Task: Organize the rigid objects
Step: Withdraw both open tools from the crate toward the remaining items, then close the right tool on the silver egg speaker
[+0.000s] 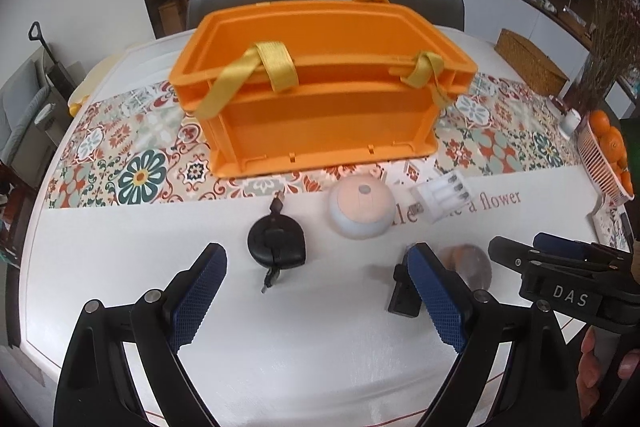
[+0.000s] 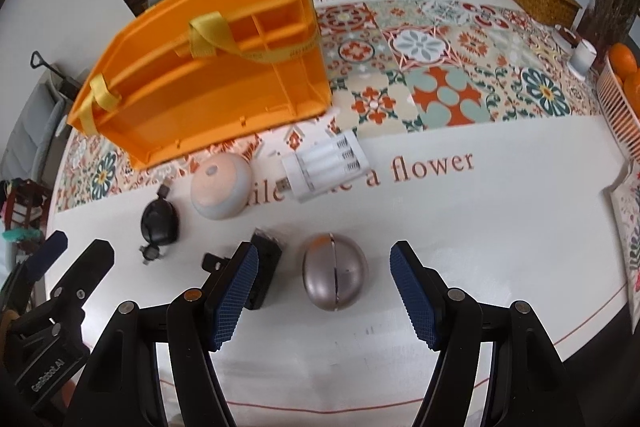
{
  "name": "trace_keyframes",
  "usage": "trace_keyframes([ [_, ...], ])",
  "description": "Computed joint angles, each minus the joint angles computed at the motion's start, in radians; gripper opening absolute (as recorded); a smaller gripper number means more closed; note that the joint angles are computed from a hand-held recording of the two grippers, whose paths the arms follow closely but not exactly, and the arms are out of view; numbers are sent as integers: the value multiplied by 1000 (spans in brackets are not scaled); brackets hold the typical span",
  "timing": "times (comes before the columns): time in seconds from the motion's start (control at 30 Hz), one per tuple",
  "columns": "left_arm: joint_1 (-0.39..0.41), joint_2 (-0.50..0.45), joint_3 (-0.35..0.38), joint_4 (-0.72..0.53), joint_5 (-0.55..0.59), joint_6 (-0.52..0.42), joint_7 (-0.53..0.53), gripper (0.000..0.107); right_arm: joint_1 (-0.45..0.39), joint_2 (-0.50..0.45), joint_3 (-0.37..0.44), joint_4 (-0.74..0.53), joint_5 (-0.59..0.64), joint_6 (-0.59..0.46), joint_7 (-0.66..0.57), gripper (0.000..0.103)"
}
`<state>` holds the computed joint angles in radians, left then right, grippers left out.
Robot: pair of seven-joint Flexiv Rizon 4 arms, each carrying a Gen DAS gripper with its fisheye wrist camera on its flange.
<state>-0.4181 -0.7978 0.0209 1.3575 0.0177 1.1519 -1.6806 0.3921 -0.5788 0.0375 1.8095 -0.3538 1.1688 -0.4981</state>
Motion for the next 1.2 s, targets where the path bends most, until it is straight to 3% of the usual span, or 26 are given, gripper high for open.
trace_keyframes([
  [0.37, -15, -36, 3, -31, 13, -67, -3, 93, -33, -57, 49, -28, 78, -44, -63, 69],
  [1.2, -12, -95, -13, -90, 13, -164, 5, 93, -26, -147, 42, -110, 114, -105, -151, 69],
])
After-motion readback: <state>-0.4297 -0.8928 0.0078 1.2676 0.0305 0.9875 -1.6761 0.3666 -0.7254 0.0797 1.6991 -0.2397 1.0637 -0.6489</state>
